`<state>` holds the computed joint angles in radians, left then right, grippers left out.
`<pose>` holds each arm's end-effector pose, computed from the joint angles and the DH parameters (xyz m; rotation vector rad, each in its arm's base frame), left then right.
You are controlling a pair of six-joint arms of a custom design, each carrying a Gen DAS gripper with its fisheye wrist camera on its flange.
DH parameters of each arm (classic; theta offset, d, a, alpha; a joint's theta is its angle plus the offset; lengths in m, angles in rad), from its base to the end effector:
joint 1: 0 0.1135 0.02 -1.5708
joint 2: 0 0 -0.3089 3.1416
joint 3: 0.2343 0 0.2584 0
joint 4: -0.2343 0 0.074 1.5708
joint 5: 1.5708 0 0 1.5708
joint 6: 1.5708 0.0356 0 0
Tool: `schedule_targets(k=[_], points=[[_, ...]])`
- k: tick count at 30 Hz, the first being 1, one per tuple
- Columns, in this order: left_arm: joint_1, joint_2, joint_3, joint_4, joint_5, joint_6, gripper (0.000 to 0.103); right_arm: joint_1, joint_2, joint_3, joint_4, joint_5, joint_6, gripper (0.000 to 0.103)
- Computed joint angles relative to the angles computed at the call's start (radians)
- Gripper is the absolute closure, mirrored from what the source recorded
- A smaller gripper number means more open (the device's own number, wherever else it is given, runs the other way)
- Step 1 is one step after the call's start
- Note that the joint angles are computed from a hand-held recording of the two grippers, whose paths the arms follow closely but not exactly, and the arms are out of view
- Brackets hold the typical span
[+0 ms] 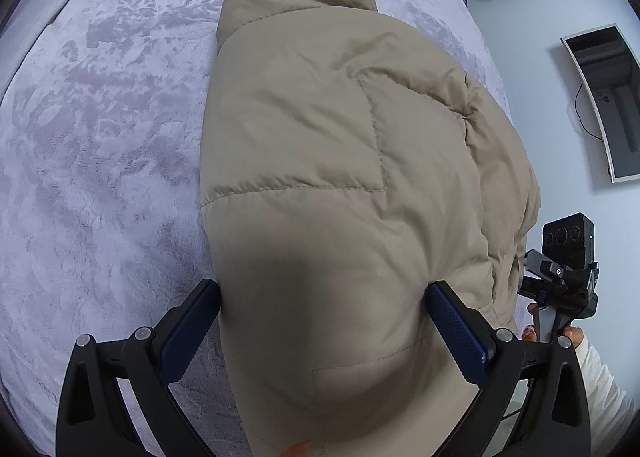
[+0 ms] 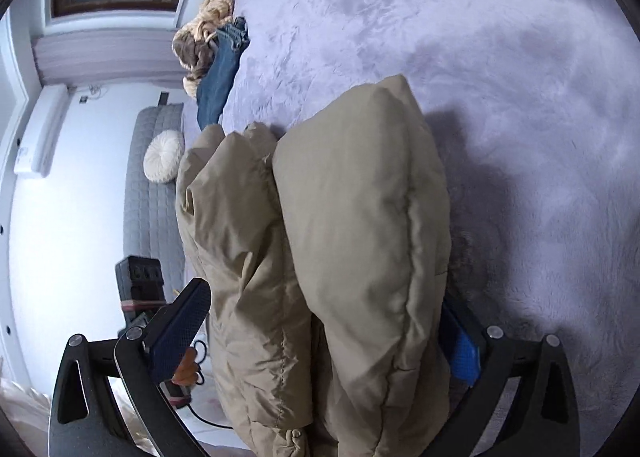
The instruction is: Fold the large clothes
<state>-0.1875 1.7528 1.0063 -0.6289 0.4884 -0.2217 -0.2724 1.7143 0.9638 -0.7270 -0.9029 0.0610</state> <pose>0.3129 -0.0764 0.1872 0.0216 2.9529 -0.7790 0.2944 -0.0532 0.1961 0.3844 2.6492 1.2771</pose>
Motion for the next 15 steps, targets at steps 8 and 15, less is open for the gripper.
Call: schedule_targets(k=[8,15], points=[[0.141,0.117,0.057,0.009,0.242,0.09,0.0,0.091,0.075,0.089,-0.05,0.112,-0.002,0.0],[0.193,0.298,0.102,0.011,0.412,0.159,0.0,0.127,0.135,0.125,-0.085,0.106,-0.044,0.0]])
